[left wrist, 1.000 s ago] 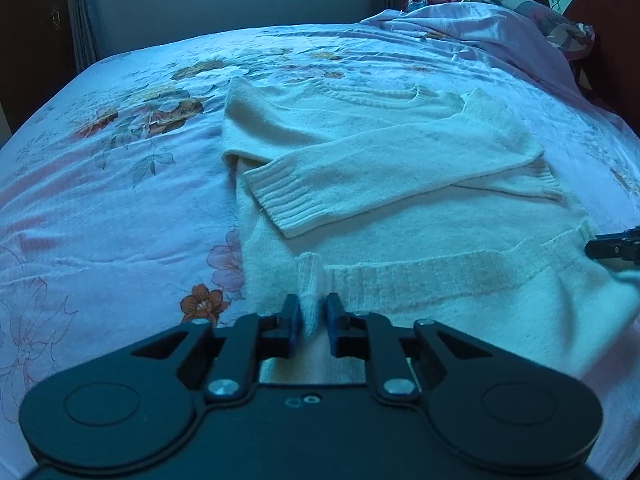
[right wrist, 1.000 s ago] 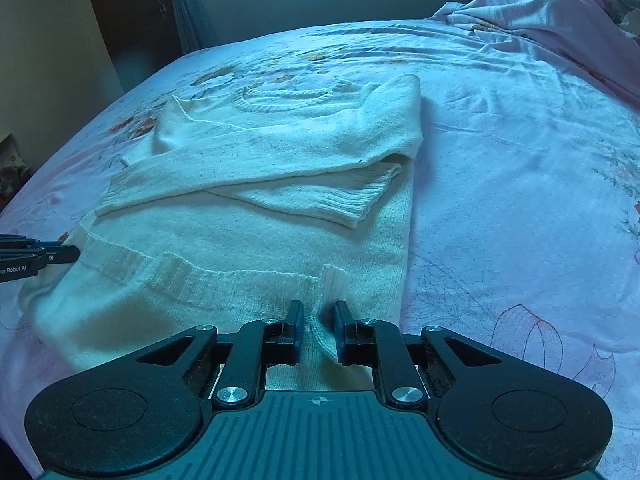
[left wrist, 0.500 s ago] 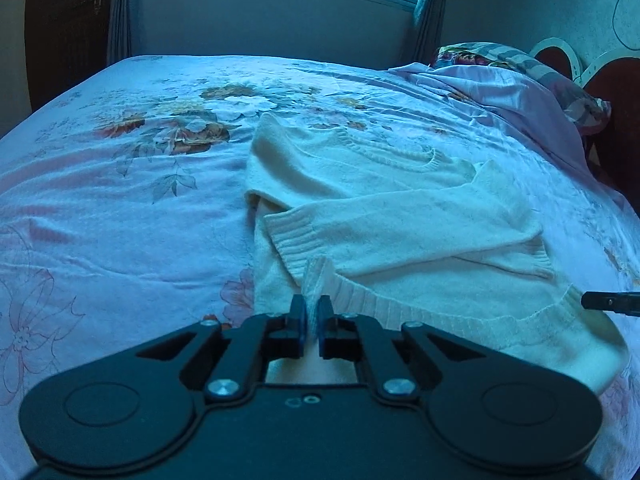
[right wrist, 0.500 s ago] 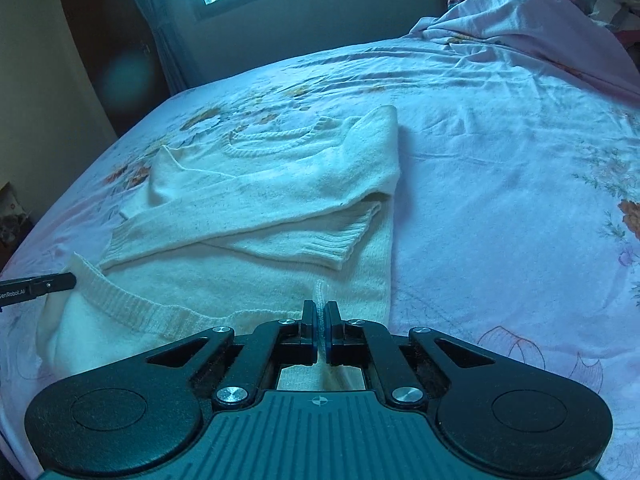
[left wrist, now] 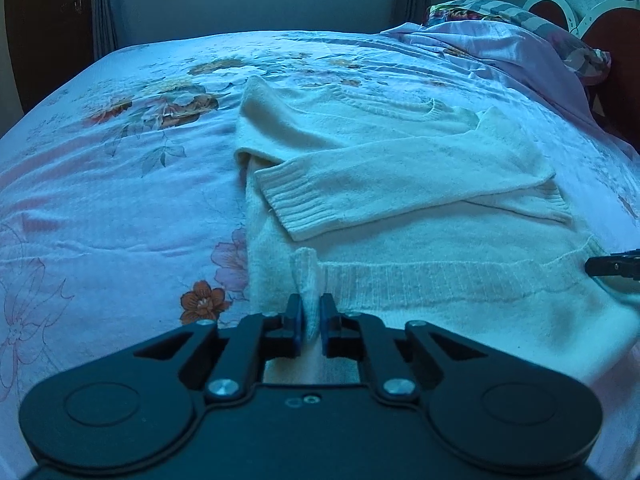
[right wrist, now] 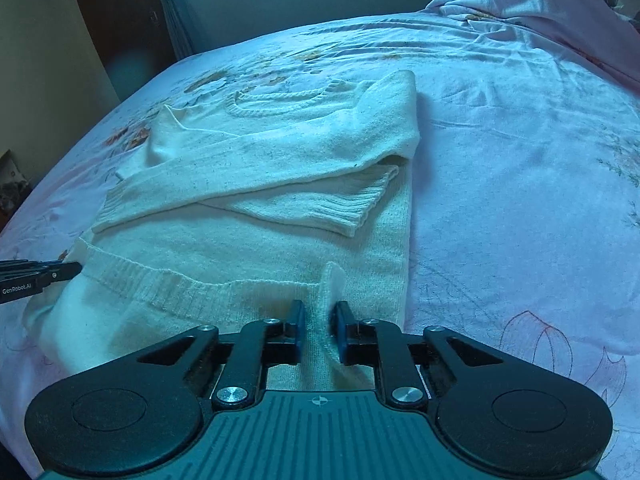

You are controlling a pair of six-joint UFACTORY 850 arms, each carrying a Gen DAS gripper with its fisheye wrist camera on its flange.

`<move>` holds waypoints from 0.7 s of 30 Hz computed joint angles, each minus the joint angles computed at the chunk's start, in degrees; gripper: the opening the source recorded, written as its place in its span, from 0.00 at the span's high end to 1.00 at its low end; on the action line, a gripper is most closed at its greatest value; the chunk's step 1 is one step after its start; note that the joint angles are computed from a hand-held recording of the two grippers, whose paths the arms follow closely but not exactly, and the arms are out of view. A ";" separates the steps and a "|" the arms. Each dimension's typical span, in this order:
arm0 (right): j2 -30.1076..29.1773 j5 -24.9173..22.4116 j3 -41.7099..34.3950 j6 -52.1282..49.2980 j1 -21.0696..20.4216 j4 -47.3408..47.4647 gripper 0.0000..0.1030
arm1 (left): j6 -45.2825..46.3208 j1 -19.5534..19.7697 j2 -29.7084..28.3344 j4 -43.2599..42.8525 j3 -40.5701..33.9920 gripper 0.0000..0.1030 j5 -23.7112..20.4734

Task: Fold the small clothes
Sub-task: 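Close the right gripper on the folded hem edge while the left gripper grasps it, then lift the held hem edge over toward the collar and open both grippers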

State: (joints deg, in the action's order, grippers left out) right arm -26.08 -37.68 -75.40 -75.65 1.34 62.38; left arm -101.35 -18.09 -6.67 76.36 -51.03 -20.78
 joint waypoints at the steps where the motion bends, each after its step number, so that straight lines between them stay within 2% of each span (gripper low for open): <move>1: -0.04 -0.45 -0.08 0.11 -0.09 -0.20 0.93 | -1.43 -0.29 0.21 1.22 0.27 0.95 -0.38; 4: 0.13 -2.21 0.07 0.06 -0.78 0.53 0.95 | -6.47 -0.43 0.92 4.29 0.97 0.95 -0.48; 11: 1.36 -2.70 0.40 -1.73 -1.60 4.58 0.96 | -16.35 -0.30 3.12 12.35 1.38 0.95 -0.57; 12: 1.16 -2.46 0.10 -1.07 -1.44 3.52 0.96 | -14.62 -0.10 2.83 11.27 1.00 0.95 -0.13; 15: -1.40 -6.44 -2.59 4.97 -1.56 -1.88 0.95 | -3.14 0.44 0.67 1.93 -0.54 0.96 1.18; 17: -1.58 -6.56 -2.49 5.39 -1.59 -2.04 0.94 | 1.45 0.66 -0.40 -2.53 -0.86 0.94 1.69; 21: -1.93 -6.17 -2.89 5.76 -1.17 -3.28 0.94 | 0.78 0.70 -0.73 -2.38 -0.75 0.94 2.13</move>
State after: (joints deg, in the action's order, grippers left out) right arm -28.01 -43.85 -78.29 -69.89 0.17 59.09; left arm -100.57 -17.39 -7.40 73.98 -51.77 -18.65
